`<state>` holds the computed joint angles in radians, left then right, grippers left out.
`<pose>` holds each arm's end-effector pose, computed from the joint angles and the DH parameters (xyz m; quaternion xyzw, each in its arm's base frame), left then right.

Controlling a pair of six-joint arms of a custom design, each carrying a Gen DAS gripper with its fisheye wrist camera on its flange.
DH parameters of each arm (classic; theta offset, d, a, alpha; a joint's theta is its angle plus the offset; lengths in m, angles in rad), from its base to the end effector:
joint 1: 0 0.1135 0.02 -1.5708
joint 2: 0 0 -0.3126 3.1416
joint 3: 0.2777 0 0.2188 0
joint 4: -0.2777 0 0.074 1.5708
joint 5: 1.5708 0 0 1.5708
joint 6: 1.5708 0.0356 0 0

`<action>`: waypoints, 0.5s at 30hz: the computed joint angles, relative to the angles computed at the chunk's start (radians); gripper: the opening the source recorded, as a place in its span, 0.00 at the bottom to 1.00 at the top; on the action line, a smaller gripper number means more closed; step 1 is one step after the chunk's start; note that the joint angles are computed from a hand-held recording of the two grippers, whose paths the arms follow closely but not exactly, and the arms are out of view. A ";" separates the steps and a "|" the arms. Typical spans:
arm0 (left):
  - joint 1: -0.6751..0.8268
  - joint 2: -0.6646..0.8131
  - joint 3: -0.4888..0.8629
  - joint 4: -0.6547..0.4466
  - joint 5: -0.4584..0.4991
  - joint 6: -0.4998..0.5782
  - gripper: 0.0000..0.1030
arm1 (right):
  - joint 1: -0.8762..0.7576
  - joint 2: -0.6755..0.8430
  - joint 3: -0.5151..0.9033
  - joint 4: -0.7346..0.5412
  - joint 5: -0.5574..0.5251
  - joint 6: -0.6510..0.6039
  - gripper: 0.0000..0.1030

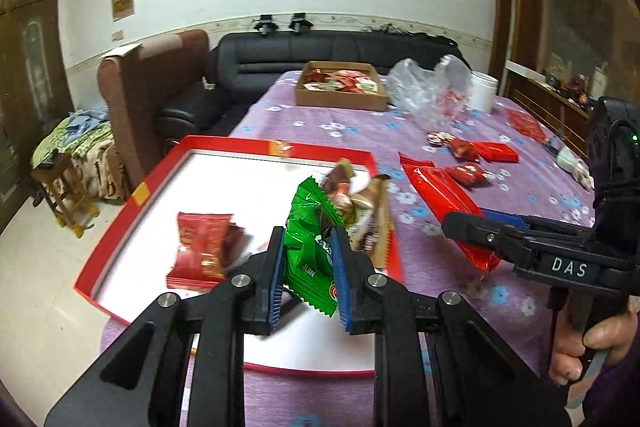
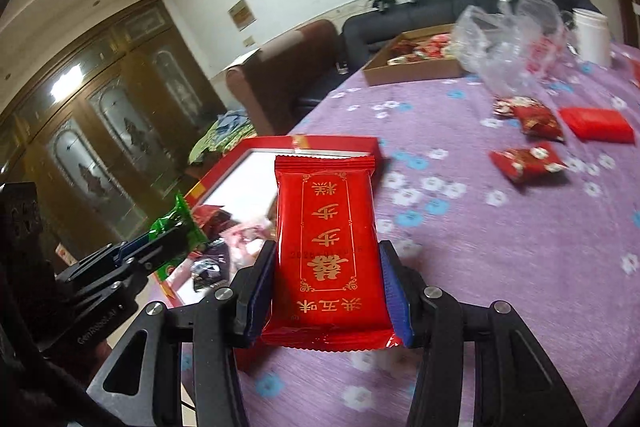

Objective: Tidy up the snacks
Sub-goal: 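Carry both snacks over the tray and open both grippers to drop them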

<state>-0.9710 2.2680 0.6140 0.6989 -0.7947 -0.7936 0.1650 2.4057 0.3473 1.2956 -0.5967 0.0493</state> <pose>0.2017 -0.2499 0.0577 -0.0389 0.8857 0.0186 0.4623 0.2738 0.0659 0.0379 -0.1662 0.8707 0.3089 0.3447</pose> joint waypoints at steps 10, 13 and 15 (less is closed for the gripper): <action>0.046 0.009 -0.062 0.045 -0.011 -0.036 0.19 | 0.148 -0.016 0.055 -0.041 0.072 0.046 0.49; 0.060 0.017 -0.068 0.039 -0.014 -0.050 0.19 | 0.182 -0.015 0.071 -0.053 0.095 0.048 0.49; 0.068 0.023 -0.067 0.030 -0.019 -0.060 0.19 | 0.201 -0.015 0.083 -0.066 0.106 0.051 0.49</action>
